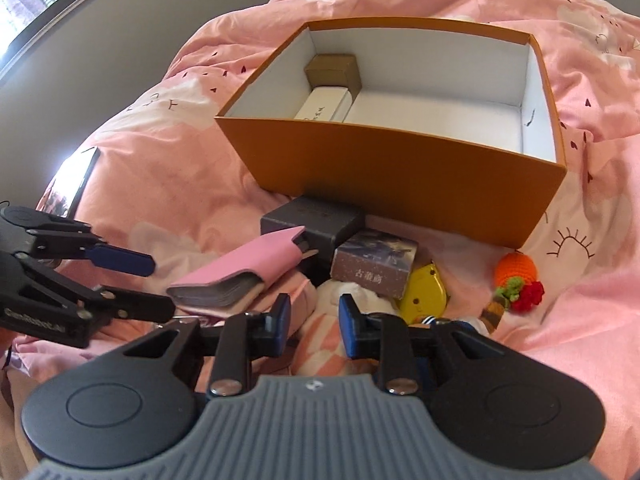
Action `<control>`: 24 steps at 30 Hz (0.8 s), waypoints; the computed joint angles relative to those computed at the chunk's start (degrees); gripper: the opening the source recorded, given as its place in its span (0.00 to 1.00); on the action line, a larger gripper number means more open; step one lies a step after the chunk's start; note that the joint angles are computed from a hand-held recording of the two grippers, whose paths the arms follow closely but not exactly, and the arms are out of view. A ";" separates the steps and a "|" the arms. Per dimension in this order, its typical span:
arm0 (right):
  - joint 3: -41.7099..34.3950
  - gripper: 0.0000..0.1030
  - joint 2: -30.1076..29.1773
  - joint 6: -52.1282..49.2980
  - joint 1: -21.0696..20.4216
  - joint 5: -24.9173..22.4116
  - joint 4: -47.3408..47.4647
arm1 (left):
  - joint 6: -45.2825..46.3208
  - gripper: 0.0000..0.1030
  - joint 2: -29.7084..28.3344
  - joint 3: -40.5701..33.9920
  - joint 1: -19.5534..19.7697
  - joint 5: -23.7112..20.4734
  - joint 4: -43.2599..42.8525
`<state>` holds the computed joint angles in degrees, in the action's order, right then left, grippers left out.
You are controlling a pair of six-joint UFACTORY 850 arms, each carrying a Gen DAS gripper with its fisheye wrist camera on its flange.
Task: Organize objects
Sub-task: 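Grasp the pink card holder with the left tool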
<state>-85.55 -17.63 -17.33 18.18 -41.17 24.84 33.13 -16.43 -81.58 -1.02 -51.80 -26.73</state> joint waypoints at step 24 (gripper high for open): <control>-4.61 0.21 -4.27 -10.41 0.49 -1.47 9.47 | 8.16 0.71 1.69 3.86 -3.53 8.47 -0.47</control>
